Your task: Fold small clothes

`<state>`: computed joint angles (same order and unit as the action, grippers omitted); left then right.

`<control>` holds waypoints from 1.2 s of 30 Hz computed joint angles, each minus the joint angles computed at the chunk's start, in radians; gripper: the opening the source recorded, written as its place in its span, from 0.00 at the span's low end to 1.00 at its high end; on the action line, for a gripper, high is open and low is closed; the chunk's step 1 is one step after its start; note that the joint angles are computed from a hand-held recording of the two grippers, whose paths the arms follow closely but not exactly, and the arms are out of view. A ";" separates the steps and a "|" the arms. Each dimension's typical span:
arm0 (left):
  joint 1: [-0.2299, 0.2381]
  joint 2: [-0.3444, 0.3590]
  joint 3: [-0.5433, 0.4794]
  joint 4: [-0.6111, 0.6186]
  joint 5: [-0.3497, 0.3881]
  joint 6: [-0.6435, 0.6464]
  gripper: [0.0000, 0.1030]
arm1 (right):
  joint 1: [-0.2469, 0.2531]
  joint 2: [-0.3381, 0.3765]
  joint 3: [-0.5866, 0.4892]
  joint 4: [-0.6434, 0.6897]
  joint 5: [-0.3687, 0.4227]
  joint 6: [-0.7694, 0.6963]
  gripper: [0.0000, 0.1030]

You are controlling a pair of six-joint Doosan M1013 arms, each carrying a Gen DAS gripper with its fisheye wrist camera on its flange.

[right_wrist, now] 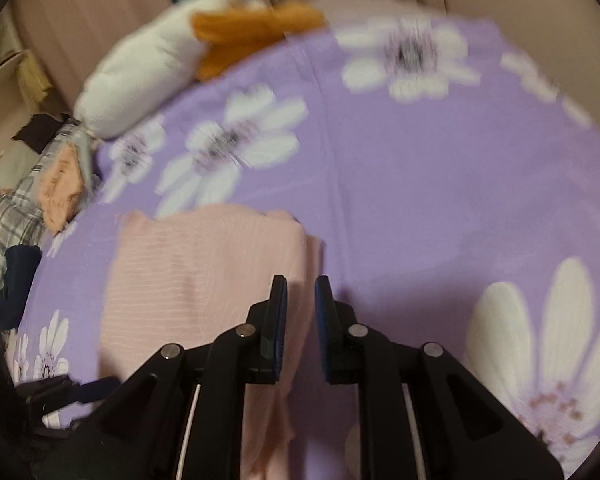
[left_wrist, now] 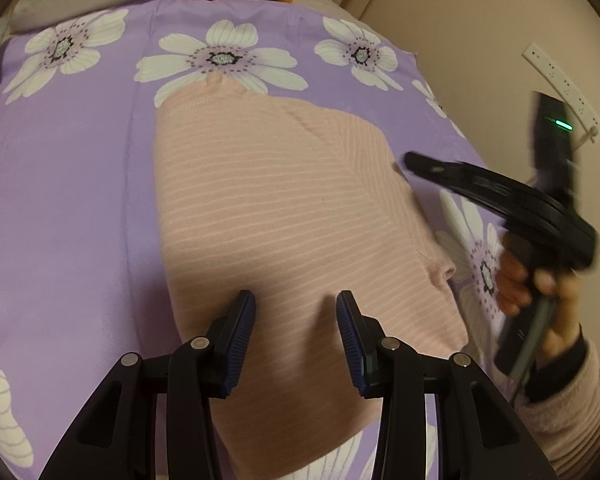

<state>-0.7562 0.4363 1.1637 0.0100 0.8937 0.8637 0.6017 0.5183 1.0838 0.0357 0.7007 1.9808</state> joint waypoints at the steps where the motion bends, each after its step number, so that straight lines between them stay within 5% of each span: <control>1: -0.001 -0.003 0.001 0.012 -0.006 0.003 0.39 | 0.002 -0.016 0.022 0.037 -0.027 -0.033 0.16; 5: -0.001 0.000 -0.010 0.065 -0.004 -0.007 0.39 | 0.035 -0.070 0.107 0.120 -0.044 -0.150 0.15; 16: 0.013 0.023 -0.031 0.085 0.017 -0.031 0.39 | 0.068 -0.085 0.174 0.051 0.064 -0.022 0.08; 18: 0.006 0.011 -0.019 0.097 0.009 -0.050 0.39 | 0.070 -0.097 0.181 0.064 0.046 -0.032 0.16; 36: -0.087 -0.062 0.110 0.205 0.022 -0.057 0.39 | 0.122 -0.183 0.236 -0.095 0.022 0.122 0.16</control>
<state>-0.8433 0.3745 1.2732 0.2151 0.9157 0.8064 0.7238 0.3353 1.3196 -0.0590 0.7227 2.1026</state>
